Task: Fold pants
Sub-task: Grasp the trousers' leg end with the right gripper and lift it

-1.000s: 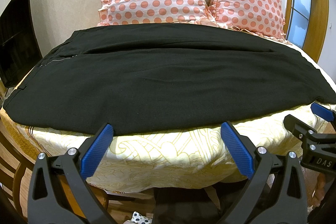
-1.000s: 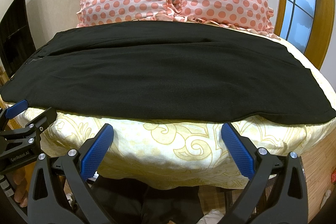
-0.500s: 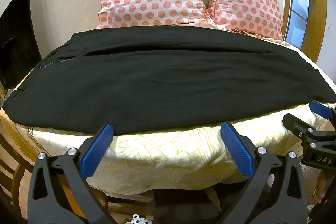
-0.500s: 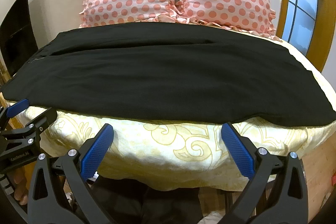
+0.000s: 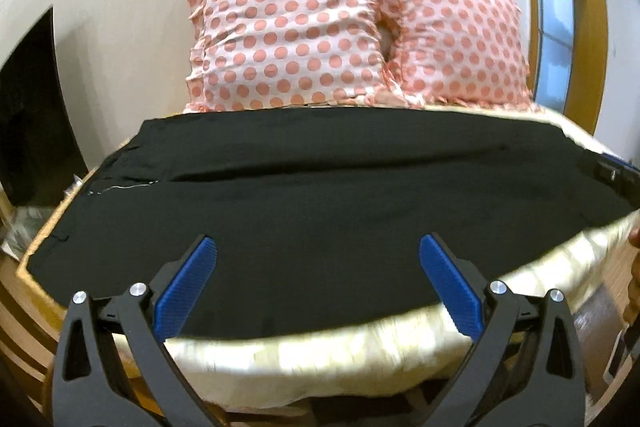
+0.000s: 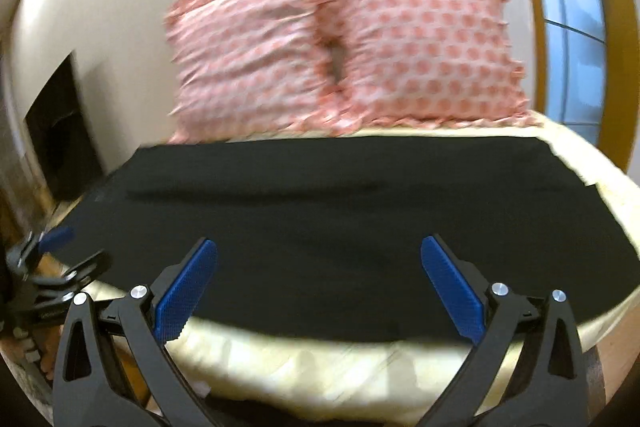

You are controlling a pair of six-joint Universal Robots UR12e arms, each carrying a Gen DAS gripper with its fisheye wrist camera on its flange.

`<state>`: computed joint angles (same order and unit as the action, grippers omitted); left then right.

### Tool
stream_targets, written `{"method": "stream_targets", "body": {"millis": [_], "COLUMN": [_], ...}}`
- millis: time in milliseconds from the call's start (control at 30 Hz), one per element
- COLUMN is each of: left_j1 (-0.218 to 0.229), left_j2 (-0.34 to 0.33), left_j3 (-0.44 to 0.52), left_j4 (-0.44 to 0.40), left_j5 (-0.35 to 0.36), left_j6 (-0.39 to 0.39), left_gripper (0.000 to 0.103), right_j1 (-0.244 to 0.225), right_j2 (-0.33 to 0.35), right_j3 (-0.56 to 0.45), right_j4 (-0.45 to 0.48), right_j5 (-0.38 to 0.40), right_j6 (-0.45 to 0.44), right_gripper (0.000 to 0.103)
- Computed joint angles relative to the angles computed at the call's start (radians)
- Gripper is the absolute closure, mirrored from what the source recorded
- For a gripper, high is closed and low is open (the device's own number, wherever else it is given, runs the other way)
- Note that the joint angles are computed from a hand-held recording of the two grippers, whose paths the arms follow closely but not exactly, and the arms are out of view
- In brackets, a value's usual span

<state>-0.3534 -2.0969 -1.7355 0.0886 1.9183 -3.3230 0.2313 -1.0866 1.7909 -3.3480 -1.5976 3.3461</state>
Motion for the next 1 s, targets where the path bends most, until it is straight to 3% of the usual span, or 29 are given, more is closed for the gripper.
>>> {"method": "stream_targets", "body": {"millis": [133, 233, 333, 400, 467, 533, 600, 733, 833, 900, 1000], "left_j1": [0.046, 0.063, 0.075, 0.078, 0.081, 0.087, 0.1, 0.115, 0.124, 0.124, 0.127], "left_j2": [-0.014, -0.042, -0.074, -0.096, -0.106, -0.113, -0.111, -0.11, -0.107, -0.108, -0.108], "left_j3": [0.067, 0.119, 0.175, 0.208, 0.221, 0.232, 0.241, 0.247, 0.246, 0.251, 0.25], "left_j4": [-0.097, -0.115, -0.142, -0.164, -0.18, -0.211, -0.26, -0.333, -0.366, -0.387, -0.386], "left_j5": [-0.046, 0.007, 0.075, 0.125, 0.14, 0.124, 0.061, -0.012, -0.034, -0.031, -0.055], "left_j6": [-0.112, -0.162, -0.196, -0.205, -0.208, -0.216, -0.219, -0.251, -0.282, -0.292, -0.283], "left_gripper": [0.002, 0.002, 0.002, 0.002, 0.002, 0.002, 0.002, 0.002, 0.002, 0.002, 0.002], "right_j1": [-0.051, -0.096, -0.154, -0.176, -0.185, -0.184, -0.188, -0.197, -0.184, -0.176, -0.173], "right_j2": [0.01, 0.054, 0.112, 0.15, 0.209, 0.26, 0.312, 0.373, 0.413, 0.421, 0.386], "right_j3": [-0.123, -0.248, -0.365, -0.434, -0.536, -0.624, -0.714, -0.819, -0.89, -0.902, -0.817], "right_j4": [0.255, 0.448, 0.615, 0.693, 0.789, 0.87, 0.952, 1.055, 1.142, 1.168, 1.074], "right_j5": [-0.091, -0.166, -0.141, -0.132, -0.174, -0.234, -0.268, -0.274, -0.357, -0.405, -0.426], "right_j6": [0.13, 0.251, 0.412, 0.489, 0.519, 0.532, 0.571, 0.639, 0.638, 0.62, 0.612], "right_gripper": [0.001, 0.001, 0.001, 0.013, 0.02, 0.029, 0.037, 0.041, 0.045, 0.06, 0.082]}}
